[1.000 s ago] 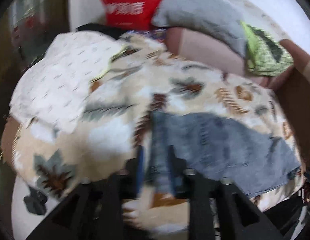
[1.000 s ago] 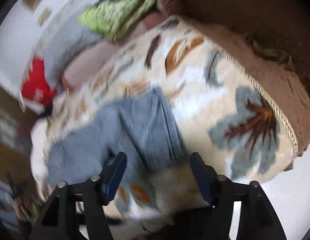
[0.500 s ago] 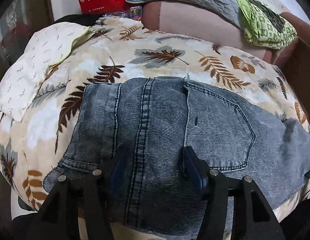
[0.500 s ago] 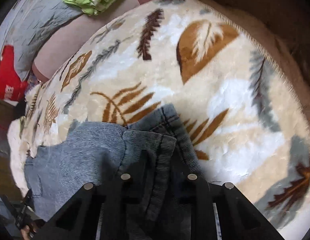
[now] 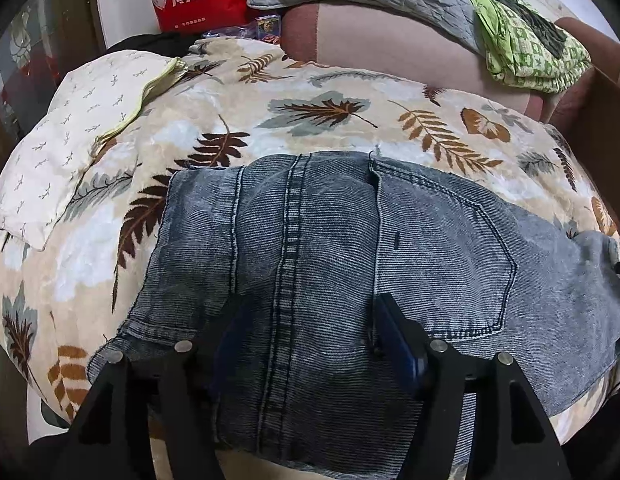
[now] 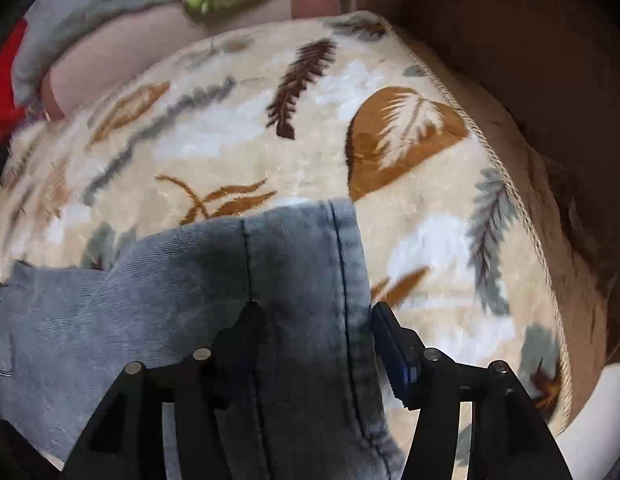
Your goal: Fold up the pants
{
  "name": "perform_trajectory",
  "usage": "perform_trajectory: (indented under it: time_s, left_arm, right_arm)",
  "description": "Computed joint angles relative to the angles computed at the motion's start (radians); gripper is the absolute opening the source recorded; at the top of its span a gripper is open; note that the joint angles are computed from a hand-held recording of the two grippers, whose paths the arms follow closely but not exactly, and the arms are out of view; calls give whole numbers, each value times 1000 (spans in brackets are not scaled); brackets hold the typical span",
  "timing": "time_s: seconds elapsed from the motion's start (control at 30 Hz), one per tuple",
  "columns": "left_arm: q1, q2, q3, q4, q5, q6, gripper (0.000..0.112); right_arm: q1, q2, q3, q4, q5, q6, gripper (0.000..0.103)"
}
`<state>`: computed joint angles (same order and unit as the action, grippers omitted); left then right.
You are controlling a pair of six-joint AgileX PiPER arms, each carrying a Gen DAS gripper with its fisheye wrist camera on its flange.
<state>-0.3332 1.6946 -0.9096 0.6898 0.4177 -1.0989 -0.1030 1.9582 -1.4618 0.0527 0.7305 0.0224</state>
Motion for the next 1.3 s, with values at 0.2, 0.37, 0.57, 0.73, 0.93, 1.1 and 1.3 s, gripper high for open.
perform_trajectory:
  time_s: [0.2,0.37,0.57,0.73,0.93,1.1,1.3]
  left_arm:
    - [19,-12,28,5,-51,1,68]
    - [21,-14,28,-6,-52,12,68]
    - [28,-13,29,-15,-64,25,69]
    - [35,-7,31,-8,-73,34,70]
    - [59,-46,-1,-167,-22,181,70]
    - [-68,-112,-49,-94,41,130,70]
    - [-216,39,-146,-14,120,91,80]
  right_arm:
    - [-276,-268,265,580,64,-248,71]
    - [-409,-337,485,848,181,-432,71]
    - [-392,-239,563,1156,104,-583,71]
    - [-297,-178,488,1035,11,-453,11]
    - [-239,-314,561,727,-58,-314,13]
    - [-296,-295,558,823,-18,-418,48]
    - [-293,-456,597,628,-54,-293,81]
